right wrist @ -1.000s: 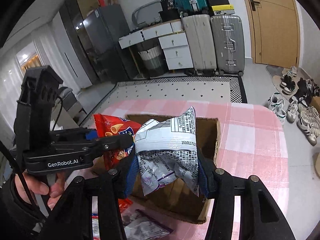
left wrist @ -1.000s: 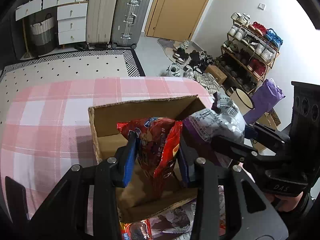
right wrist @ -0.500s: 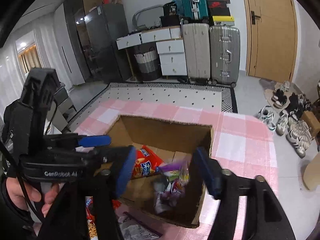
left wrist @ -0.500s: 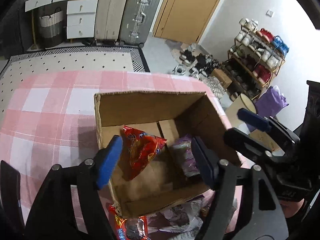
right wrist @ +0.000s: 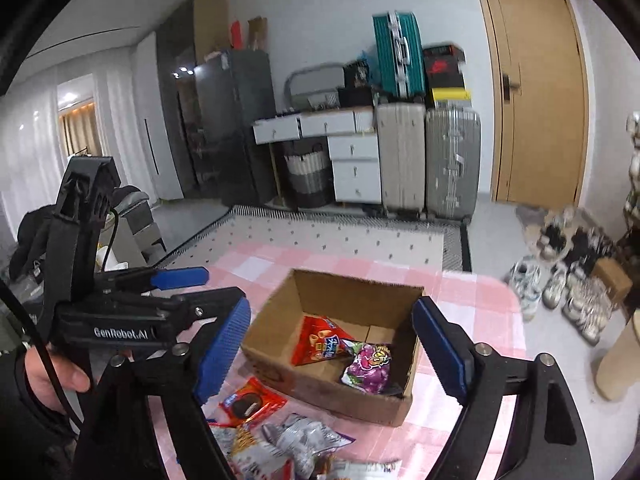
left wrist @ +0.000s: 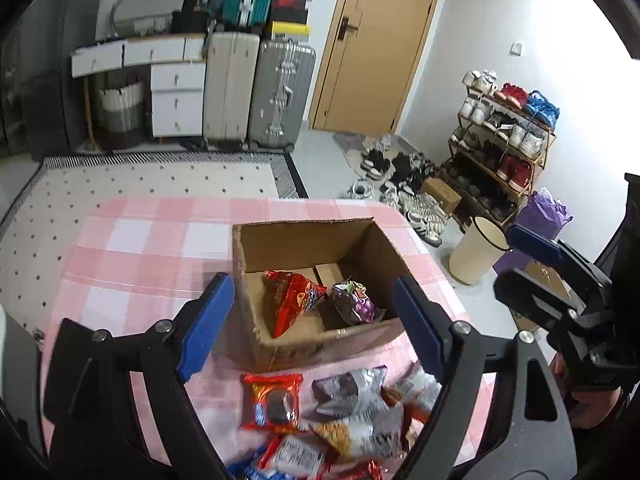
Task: Organize snacks
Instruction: 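Withdraw both tools from the box back toward the snack pile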
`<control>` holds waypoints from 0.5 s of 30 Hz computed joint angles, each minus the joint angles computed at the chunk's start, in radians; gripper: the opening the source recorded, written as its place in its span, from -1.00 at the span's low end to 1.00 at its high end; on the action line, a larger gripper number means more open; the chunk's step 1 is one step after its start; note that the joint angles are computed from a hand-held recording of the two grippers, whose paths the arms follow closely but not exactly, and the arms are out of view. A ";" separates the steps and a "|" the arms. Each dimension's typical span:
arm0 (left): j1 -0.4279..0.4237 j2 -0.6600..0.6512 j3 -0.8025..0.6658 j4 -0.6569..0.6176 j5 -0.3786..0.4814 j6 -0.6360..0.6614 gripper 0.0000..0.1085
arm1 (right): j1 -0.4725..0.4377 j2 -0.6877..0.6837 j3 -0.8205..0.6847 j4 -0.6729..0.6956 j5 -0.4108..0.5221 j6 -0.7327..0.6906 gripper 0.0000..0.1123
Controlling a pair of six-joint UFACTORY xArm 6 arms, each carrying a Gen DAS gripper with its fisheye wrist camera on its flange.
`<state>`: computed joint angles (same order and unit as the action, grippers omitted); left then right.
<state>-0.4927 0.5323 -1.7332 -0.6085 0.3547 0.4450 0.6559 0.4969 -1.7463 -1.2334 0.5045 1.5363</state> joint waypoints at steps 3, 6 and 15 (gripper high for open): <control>-0.013 -0.121 0.166 -0.082 -0.094 0.097 0.48 | 0.059 -0.073 0.077 -0.105 0.050 0.096 0.54; -0.025 -0.225 0.297 -0.179 -0.144 0.196 0.49 | 0.113 -0.124 0.132 -0.196 0.096 0.160 0.62; -0.065 -0.485 0.612 -0.412 -0.286 0.418 0.57 | 0.266 -0.196 0.247 -0.365 0.242 0.345 0.80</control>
<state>-0.5578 0.0477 -1.1211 -1.0201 0.0684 0.8626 0.9221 0.3011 -1.4998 -1.5981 0.7466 1.8816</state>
